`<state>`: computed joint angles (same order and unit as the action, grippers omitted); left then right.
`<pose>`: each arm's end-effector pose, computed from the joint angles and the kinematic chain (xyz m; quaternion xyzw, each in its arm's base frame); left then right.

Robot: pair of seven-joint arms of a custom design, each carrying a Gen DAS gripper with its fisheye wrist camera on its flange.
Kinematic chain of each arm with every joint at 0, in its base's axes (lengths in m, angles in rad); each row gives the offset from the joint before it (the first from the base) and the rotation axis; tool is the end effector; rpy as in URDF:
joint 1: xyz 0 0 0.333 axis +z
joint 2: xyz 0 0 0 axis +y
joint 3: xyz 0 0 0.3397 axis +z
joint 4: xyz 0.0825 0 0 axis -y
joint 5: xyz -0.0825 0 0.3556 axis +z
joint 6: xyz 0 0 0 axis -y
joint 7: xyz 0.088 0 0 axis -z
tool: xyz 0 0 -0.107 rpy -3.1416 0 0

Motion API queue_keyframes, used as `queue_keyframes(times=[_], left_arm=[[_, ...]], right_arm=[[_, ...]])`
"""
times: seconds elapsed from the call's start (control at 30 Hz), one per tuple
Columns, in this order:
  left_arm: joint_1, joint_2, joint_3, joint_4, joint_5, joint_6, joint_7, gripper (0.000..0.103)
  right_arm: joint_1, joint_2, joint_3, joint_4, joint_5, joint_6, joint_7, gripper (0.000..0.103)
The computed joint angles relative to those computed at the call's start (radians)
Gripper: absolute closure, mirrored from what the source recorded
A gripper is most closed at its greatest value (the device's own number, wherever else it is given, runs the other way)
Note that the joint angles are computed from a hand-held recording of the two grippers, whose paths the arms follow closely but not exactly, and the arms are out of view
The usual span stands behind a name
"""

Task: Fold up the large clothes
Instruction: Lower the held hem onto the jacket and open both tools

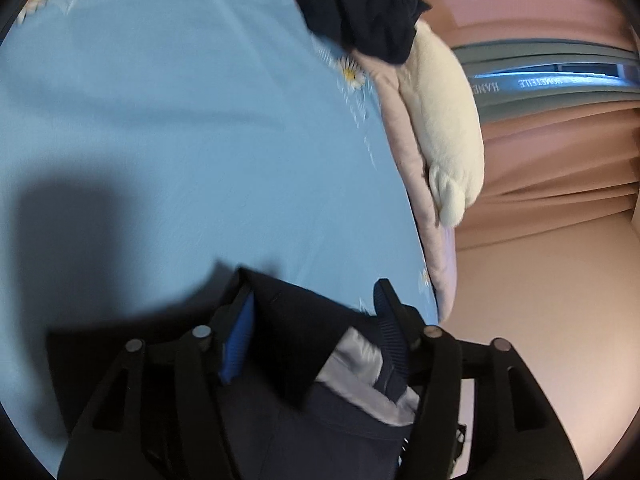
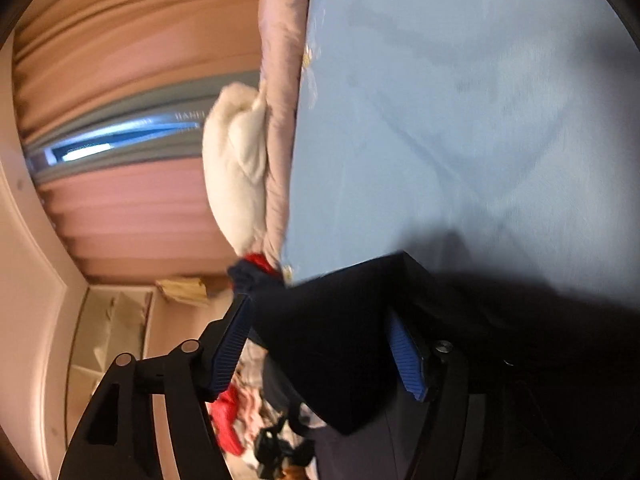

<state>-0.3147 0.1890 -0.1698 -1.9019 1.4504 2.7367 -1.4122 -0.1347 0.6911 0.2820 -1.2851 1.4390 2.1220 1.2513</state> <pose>0.5266 -0.3131 0.4867 -0.8604 0.1172 -0.4933 0.0517 0.7507 0.0898 0.4418 -0.4132 0.6343 0.3764 0.5341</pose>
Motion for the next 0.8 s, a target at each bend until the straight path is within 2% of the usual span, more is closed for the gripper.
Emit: queue_keyframes(times=[0.13, 0.23, 0.37, 0.4, 0.53, 0.63, 0.8], left_arm=[[0.002, -0.025, -0.014, -0.018, -0.155, -0.106, 0.17, 0.044], [-0.004, -0.034, -0.024, -0.016, -0.183, -0.133, 0.232, 0.044], [-0.018, -0.037, -0.047, 0.006, -0.295, -0.19, 0.442, 0.044], [-0.026, -0.037, -0.06, 0.021, -0.345, -0.225, 0.532, 0.044], [-0.063, -0.027, -0.085, 0.064, -0.418, -0.302, 0.751, 0.044], [-0.101, -0.005, -0.109, 0.101, -0.476, -0.362, 0.923, 0.044], [-0.167, 0.026, -0.134, 0.124, -0.54, -0.432, 1.078, 0.044]], right_arm=[[-0.006, -0.023, -0.002, -0.049, 0.072, 0.076, -0.023, 0.036], [-0.003, -0.063, -0.019, -0.095, 0.072, 0.091, -0.059, 0.036], [0.022, -0.129, -0.051, -0.143, 0.029, 0.116, -0.126, 0.036], [0.027, -0.149, -0.058, -0.157, 0.015, 0.12, -0.15, 0.036], [0.074, -0.243, -0.101, -0.228, -0.098, 0.173, -0.255, 0.036], [0.129, -0.336, -0.139, -0.322, -0.254, 0.253, -0.313, 0.036], [0.167, -0.453, -0.164, -0.477, -0.381, 0.347, -0.414, 0.036]])
